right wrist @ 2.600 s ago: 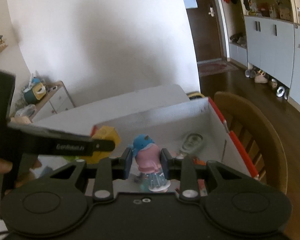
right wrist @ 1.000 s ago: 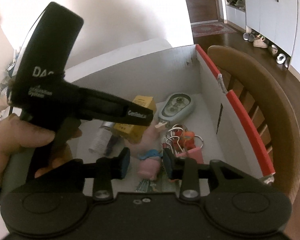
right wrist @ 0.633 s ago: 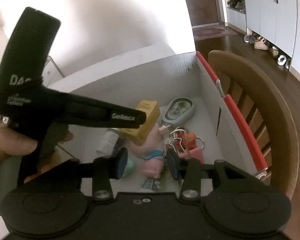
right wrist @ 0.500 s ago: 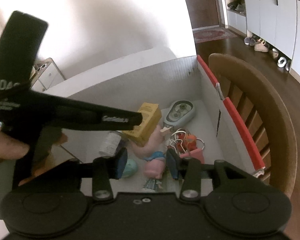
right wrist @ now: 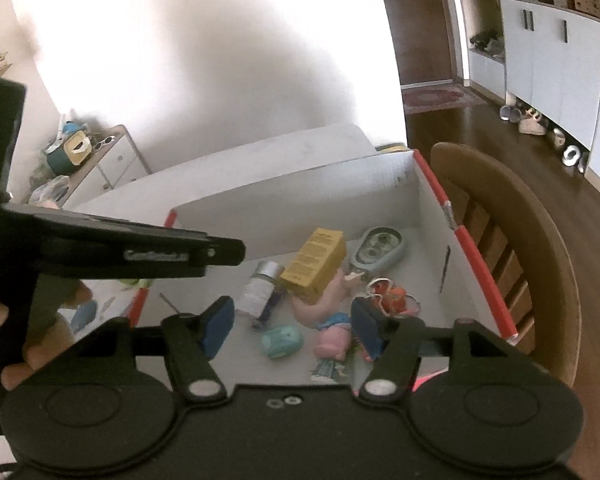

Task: Organize rigid objects
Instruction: 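Withdraw both tools from the box toward the remaining table items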

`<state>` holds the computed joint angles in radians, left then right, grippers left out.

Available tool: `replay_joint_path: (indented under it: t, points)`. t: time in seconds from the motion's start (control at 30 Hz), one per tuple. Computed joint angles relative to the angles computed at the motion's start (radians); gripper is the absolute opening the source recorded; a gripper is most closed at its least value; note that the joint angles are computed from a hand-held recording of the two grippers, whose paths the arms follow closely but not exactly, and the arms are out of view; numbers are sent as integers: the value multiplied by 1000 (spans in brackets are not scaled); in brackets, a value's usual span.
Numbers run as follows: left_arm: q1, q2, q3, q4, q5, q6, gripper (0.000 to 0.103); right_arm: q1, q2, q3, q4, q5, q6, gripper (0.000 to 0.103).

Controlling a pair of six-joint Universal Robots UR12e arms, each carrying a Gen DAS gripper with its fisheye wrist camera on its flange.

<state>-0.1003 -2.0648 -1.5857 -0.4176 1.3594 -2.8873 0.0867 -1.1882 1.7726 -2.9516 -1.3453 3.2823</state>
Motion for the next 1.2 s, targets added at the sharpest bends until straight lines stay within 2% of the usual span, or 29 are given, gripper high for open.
replay_joint_path:
  t: [0.27, 0.33, 0.43, 0.47, 0.5, 0.57, 0.63, 0.73, 0.87, 1.03, 1.13, 1.2]
  points:
    - [52, 59, -79, 47, -39, -17, 31, 26, -14, 5, -6, -13, -11, 71]
    - [70, 72, -99, 59, -55, -16, 31, 35, -14, 4, -11, -15, -4, 79]
    - [99, 94, -132, 82, -64, -10, 32, 51, -15, -1, -16, -19, 10, 81]
    - [107, 99, -140, 88, -66, -10, 38, 57, -13, -5, -18, -23, 16, 81]
    - [117, 104, -148, 97, -67, -12, 55, 64, -11, -8, -22, -25, 22, 81]
    - [140, 115, -171, 140, -80, -17, 68, 79, -7, -17, -27, -35, 31, 82]
    - [162, 124, -184, 162, -92, -9, 68, 96, 0, -25, -35, -44, 44, 83]
    - [188, 134, -192, 159, -103, 0, 68, 124, 11, -36, -55, -54, 62, 91]
    - [226, 139, -202, 176, -129, 20, 80, 162, 27, -58, -68, -85, 67, 101]
    - [264, 132, -195, 178, -145, 43, 82, 206, 57, -100, -60, -113, 82, 102]
    - [276, 120, -200, 253, -114, 42, 82, 232, 83, -134, -51, -136, 97, 102]
    - [287, 112, -192, 260, -119, 55, 83, 250, 103, -158, -41, -159, 104, 102]
